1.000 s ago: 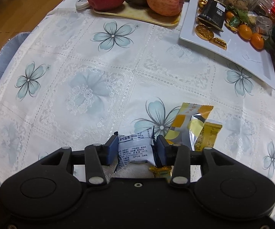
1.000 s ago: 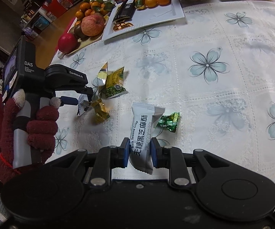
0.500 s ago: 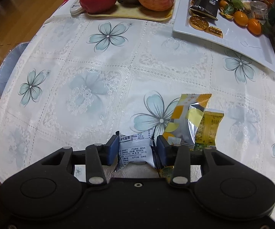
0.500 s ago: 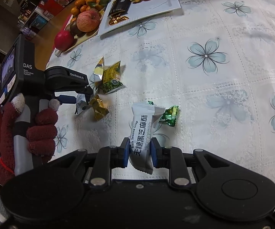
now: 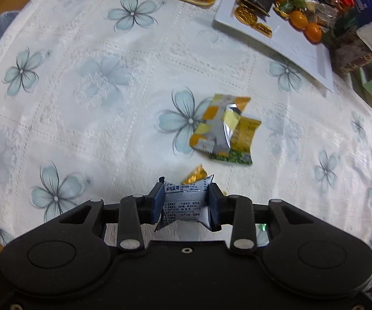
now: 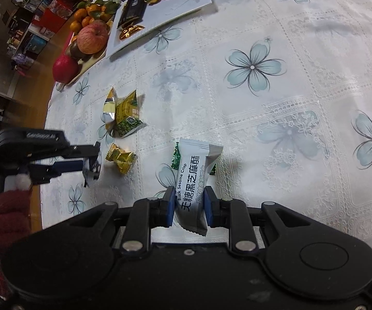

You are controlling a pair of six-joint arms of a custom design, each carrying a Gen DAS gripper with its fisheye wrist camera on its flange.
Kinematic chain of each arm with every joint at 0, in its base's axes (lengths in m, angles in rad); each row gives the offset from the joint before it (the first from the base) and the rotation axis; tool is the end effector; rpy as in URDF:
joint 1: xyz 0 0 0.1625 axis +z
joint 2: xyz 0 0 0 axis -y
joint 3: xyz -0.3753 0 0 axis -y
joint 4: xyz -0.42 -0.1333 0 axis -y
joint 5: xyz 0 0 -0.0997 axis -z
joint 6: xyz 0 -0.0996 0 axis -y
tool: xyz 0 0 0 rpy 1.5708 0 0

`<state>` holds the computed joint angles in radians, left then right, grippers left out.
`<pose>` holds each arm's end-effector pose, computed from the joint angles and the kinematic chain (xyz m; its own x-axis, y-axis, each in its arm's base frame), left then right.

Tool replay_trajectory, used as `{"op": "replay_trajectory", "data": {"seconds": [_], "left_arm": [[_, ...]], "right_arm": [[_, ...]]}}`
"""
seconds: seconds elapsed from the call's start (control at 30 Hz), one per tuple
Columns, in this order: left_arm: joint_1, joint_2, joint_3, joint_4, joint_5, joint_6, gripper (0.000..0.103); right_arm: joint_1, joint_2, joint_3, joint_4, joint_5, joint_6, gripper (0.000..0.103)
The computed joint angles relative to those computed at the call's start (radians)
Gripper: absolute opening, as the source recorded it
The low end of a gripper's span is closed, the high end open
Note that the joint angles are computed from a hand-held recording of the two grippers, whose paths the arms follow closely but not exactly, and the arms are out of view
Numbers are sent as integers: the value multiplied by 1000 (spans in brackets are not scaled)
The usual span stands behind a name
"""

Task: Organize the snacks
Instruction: 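Grasp the white-and-blue printed pack with the left tool while the right tool holds its pack, then carry both packs over the gold tray and lower them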

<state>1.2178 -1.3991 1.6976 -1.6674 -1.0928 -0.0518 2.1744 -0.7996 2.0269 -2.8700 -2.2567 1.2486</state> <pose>-0.0205 -0.5738 0.3021 -0.8177 0.3454 -0.4604 0.2967 0.9384 0.1769 0.3462 -0.3784 -0.0336 -0.7469 0.6517 0.1319 0.4495 0.6411 -0.6220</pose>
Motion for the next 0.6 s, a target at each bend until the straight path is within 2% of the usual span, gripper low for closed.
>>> {"op": "replay_trajectory", "data": {"seconds": [0.17,0.3,0.37,0.47,0.53,0.6], "left_arm": [[15,-112,35,72,-63,38,45],[12,-254,110,91,-126,96,45],[6,-328,159,93,-147,130,45],[2,-433,229,92,-171,188,45],[9,-495,262,106,-185,232,45],[9,-542,292,112,-180,261,45]], "right_arm": [[-1,-12,13,39,-33,49,25],[21,-17,26,44,-79,82,25],[50,-11,26,40,-127,81,25],[122,15,7,72,-242,97,25],[173,32,-1,102,-306,138,25],[218,45,3,115,-337,191,25]]}}
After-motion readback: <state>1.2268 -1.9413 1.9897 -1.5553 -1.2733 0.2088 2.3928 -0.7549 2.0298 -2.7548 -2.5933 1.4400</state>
